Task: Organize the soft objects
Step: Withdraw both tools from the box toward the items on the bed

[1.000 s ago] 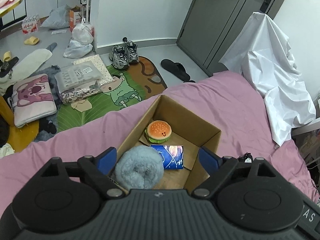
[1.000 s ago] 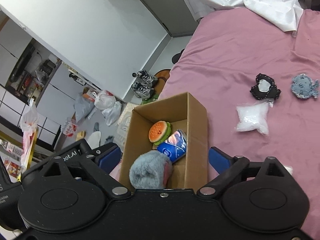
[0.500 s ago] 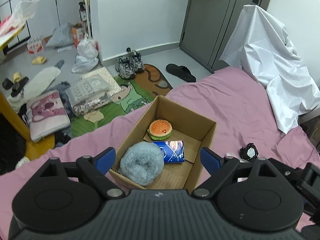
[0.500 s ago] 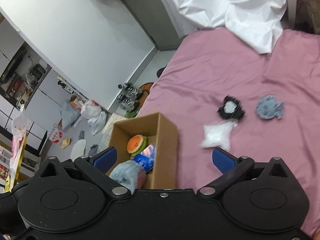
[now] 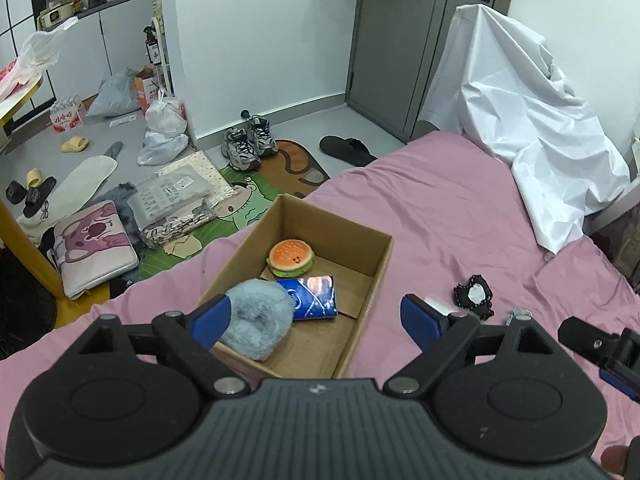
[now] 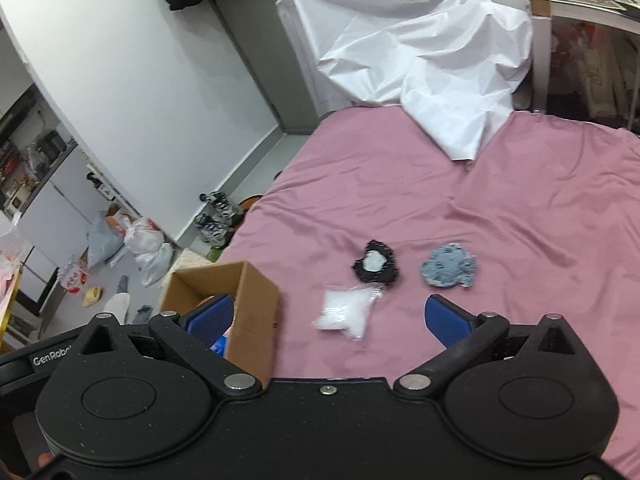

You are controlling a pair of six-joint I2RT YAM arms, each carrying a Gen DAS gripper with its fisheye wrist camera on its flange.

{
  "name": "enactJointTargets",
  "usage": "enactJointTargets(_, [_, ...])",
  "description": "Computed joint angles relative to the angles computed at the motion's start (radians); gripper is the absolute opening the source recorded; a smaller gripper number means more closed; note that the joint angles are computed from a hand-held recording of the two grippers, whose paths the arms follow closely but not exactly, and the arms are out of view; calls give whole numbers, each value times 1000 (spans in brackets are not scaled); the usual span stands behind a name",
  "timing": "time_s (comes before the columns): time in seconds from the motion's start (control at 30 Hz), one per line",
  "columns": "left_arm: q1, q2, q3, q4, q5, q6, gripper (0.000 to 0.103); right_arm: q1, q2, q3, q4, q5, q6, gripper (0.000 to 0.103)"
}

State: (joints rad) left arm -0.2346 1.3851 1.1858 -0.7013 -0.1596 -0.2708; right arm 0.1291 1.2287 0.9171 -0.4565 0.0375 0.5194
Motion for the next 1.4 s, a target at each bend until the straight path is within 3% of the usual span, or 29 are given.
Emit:
enactJointTargets(0.73, [-242, 71, -25, -1, -33, -130, 91, -311, -136, -143, -1, -243, -145, 103])
enactJointTargets(1.13, [-315, 146, -77, 84, 37, -190, 91, -449, -70, -169, 26, -371, -145, 103])
enactJointTargets(1.4, [-325, 198, -133, 166, 88, -220, 90, -481, -11, -166, 57, -376, -96, 103])
